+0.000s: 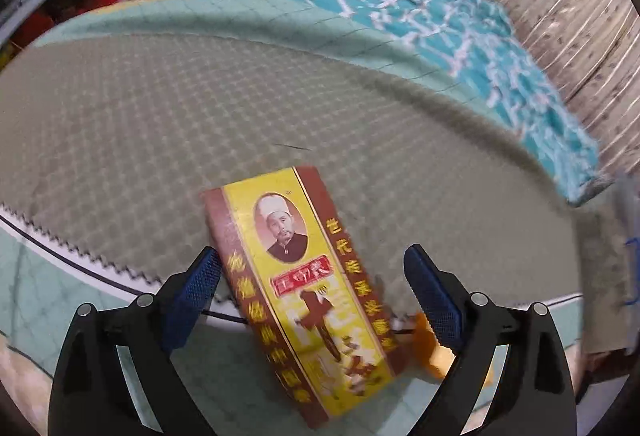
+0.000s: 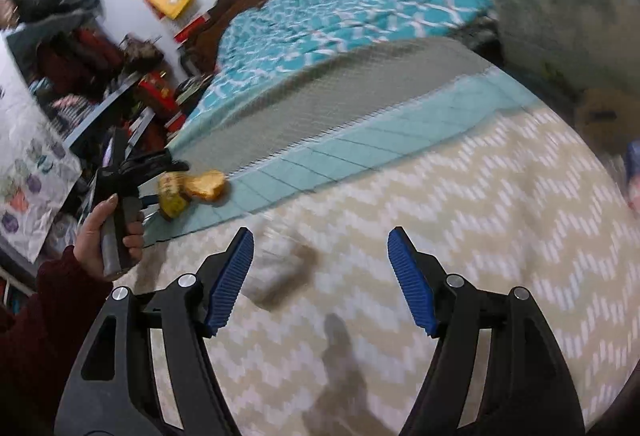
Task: Collect trash
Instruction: 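Grasp the yellow spice box with the left tool while the right grasps the orange peel, then carry the spice box and orange peel to the beige bin and release both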
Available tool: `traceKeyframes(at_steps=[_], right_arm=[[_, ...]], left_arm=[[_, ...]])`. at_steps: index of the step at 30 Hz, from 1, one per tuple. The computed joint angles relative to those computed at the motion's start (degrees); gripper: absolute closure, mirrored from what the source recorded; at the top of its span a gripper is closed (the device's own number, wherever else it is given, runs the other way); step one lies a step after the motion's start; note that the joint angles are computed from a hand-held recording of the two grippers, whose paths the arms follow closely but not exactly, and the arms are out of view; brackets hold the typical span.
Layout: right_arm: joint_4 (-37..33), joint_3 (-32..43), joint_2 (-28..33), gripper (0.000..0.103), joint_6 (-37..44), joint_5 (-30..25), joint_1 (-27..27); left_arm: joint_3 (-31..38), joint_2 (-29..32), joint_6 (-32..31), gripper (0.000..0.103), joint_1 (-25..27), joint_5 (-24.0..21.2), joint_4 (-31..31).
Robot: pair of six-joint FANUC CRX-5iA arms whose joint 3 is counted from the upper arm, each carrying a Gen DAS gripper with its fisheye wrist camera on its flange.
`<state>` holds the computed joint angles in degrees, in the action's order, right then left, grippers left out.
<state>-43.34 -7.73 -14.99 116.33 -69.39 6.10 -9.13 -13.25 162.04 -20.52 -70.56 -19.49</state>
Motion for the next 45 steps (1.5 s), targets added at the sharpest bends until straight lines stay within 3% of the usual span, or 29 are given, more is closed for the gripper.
traceKeyframes(at_steps=[2, 5, 6, 7, 12, 16, 19, 21, 23, 30, 33, 36, 38, 45], right_arm=[[1.62, 3.09, 2.29, 0.029, 1.14, -0.60, 5.16], [9.85, 6.56, 6.07, 0.027, -0.98, 2.47, 16.85], [11.28, 8.88, 8.62, 0.024, -1.66, 1.17, 19.70], [13.02, 10.06, 10.32, 0.024, -2.99, 1.01, 22.24], [24.94, 14.07, 18.41, 0.022, -9.30, 1.50, 34.33], [28.70, 14.05, 20.72, 0.024, -11.47, 3.33, 37.43], [30.41, 11.41, 19.23, 0.058, -11.49, 6.35, 38.70], [25.58, 12.03, 18.23, 0.070, -9.18, 3.96, 36.71], [22.60, 10.65, 15.51, 0.074, -7.30, 3.15, 35.31], [10.76, 1.21, 1.38, 0.075, 2.34, -1.42, 26.44], [4.85, -3.35, -4.59, 0.075, 6.02, -5.23, 18.47], [0.06, -6.72, -8.47, 0.075, 9.31, -8.19, 9.44], [-2.90, -8.14, -9.33, 0.075, 10.60, -11.29, 1.75], [-6.28, -10.90, -9.95, 0.075, 11.04, -13.22, -14.45]], left_arm=[[0.96, 1.89, -0.88, 0.014, -0.39, -0.51, 0.03], [2.70, 3.78, -2.02, 0.014, -2.74, -2.53, -2.64], [3.14, 4.05, -2.30, 0.020, -3.23, -3.22, -3.39], [3.66, 4.33, -2.50, 0.033, -4.33, -4.52, -4.74], [-2.82, -2.95, -6.64, 0.040, -5.33, -0.08, -2.66], [-7.09, -9.09, -3.14, 0.041, -10.97, -0.23, -3.61], [-8.34, -11.53, 0.54, 0.041, -18.05, -1.36, -5.49], [-8.41, -12.15, 4.44, 0.041, -22.77, -2.11, -6.72], [-8.80, -12.80, 8.07, 0.041, -26.17, -1.62, -7.41], [-7.16, -10.78, 15.27, 0.042, -34.99, -0.52, -9.51], [-5.52, -9.11, 16.18, 0.042, -37.44, 0.52, -10.12], [-2.32, -5.48, 14.41, 0.042, -39.61, 1.42, -10.27], [-0.87, -3.26, 11.08, 0.042, -39.37, 4.88, -8.64], [2.67, 6.27, -6.73, 0.042, -32.67, 13.94, 3.98]])
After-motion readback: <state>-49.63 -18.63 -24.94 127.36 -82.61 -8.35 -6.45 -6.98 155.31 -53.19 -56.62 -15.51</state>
